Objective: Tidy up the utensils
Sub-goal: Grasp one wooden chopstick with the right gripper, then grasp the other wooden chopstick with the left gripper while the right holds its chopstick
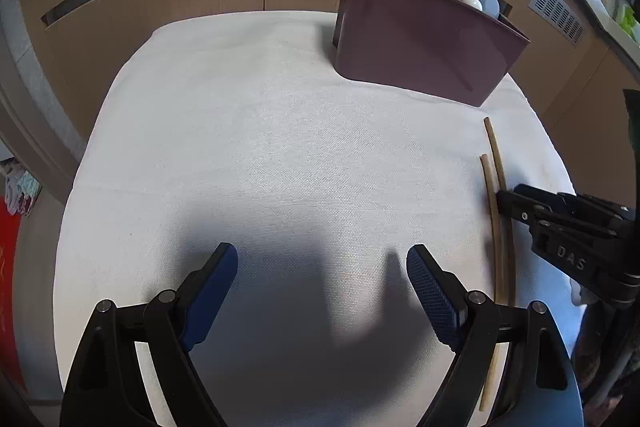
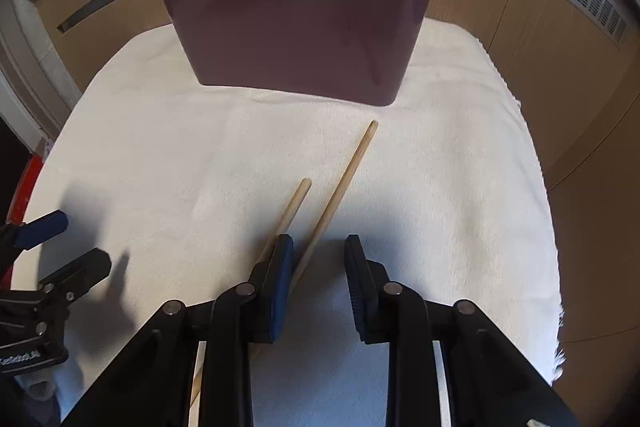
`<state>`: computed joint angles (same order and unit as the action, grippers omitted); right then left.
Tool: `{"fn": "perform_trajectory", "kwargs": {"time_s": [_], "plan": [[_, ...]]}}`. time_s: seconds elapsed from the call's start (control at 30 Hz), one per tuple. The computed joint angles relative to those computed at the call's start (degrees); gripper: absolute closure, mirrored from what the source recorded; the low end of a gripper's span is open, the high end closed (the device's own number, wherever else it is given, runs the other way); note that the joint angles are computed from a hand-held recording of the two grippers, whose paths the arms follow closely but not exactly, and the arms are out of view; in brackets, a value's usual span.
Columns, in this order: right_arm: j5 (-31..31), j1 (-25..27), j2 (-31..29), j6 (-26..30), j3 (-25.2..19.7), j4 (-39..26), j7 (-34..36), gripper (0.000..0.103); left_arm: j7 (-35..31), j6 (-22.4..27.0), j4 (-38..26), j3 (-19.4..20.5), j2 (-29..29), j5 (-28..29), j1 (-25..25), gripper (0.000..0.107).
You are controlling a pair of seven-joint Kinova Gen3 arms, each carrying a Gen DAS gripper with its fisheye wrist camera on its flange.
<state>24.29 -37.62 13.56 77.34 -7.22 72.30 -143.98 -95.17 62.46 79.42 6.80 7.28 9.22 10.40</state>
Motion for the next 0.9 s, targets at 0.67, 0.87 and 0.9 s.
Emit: {"fn": "perform_trajectory", "kwargs": {"time_s": [0.67, 0.87, 0.9], "plan": [[-5.09, 10.54, -18.12, -9.04, -6.13, 19.78, -1.94, 0.098, -5.47, 14.29, -16.74, 4.47, 10.1, -5.67, 13.11, 0.061], [-5.99, 12.17, -20.0, -11.59, -7.39, 22.0, -1.36, 0.095, -6.26, 19.89, -22.82, 3.13, 14.3, -10.98, 18.19, 0.077], [-6.21, 12.46, -20.13, -12.03, -7.4, 22.15, -1.07, 0.095, -6.48, 19.83, -22.62, 2.62, 14.1, -12.79, 19.12, 0.077]]}}
